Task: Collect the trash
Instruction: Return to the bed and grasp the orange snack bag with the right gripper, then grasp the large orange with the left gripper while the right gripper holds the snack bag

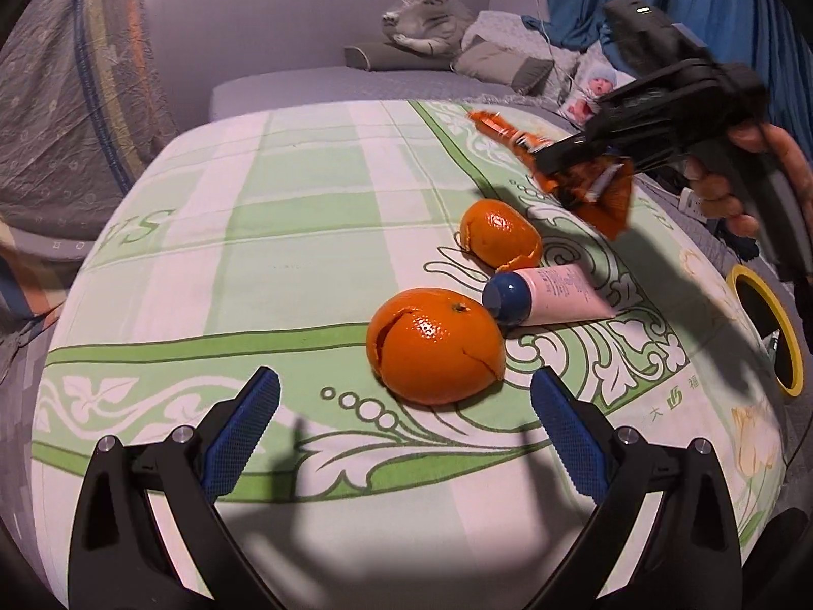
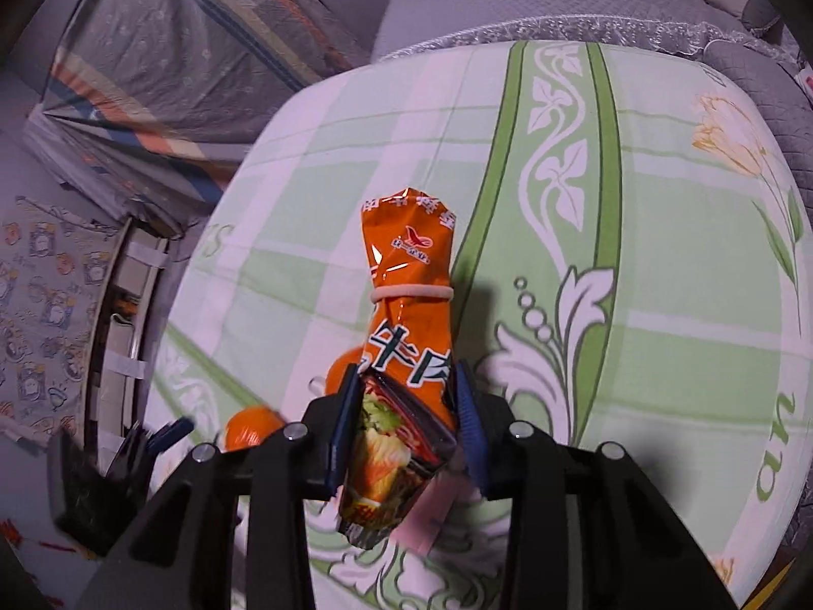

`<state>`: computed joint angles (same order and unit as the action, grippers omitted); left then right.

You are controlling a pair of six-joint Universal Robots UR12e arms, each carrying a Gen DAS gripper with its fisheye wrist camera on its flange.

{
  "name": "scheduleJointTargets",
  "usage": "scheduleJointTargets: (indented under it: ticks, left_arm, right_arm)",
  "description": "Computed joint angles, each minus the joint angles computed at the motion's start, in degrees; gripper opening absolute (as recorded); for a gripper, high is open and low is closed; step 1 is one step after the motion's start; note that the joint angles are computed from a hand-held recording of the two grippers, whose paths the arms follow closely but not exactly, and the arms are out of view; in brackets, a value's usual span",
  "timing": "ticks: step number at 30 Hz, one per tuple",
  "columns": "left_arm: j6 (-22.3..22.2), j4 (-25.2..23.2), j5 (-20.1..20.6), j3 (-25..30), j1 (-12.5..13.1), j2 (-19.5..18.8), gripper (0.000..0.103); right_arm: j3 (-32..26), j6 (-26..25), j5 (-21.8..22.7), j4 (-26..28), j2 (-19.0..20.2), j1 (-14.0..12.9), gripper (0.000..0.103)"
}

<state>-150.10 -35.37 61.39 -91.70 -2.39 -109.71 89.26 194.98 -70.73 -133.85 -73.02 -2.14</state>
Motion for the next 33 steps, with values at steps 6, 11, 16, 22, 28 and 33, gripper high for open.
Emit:
scheduleJointTargets:
  ticks: [6, 11, 16, 22, 28, 33]
  left_arm:
    - [0.9, -3.9, 1.4, 2.8, -1.1, -1.9, 0.095]
    - [0.8, -9.1, 0.2, 5.5, -1.1, -3.5, 0.095]
    - [-0.4, -9.0, -1.0, 5.8, -0.9, -3.9, 0.082]
    - [-2.9, -9.3, -2.4, 6.1, -0.5, -4.2, 0.05]
    - [-6.3, -8.0, -4.3, 4.7, 0.6, -2.8, 0.046]
    - [-9.1, -2.5, -7.2, 0.7, 2.0, 0.8, 0.046]
  right_arm:
    - [5.3, 0.1, 4.8, -4.5, -3.9, -0.4, 0.035]
    - [8.8, 0.5, 7.3, -7.5, -6.9, -0.8, 0.035]
    - [11.6, 0.9, 8.3, -9.7, -9.4, -0.9, 0.035]
    - [13.9, 2.0, 9.0, -12.0, -11.1, -1.1, 0.035]
    - [16.8, 4.3, 10.9, -16.2, -13.3, -1.3, 0.035]
    - [19.9, 6.3, 12.9, -20.2, -15.5, -1.6, 0.035]
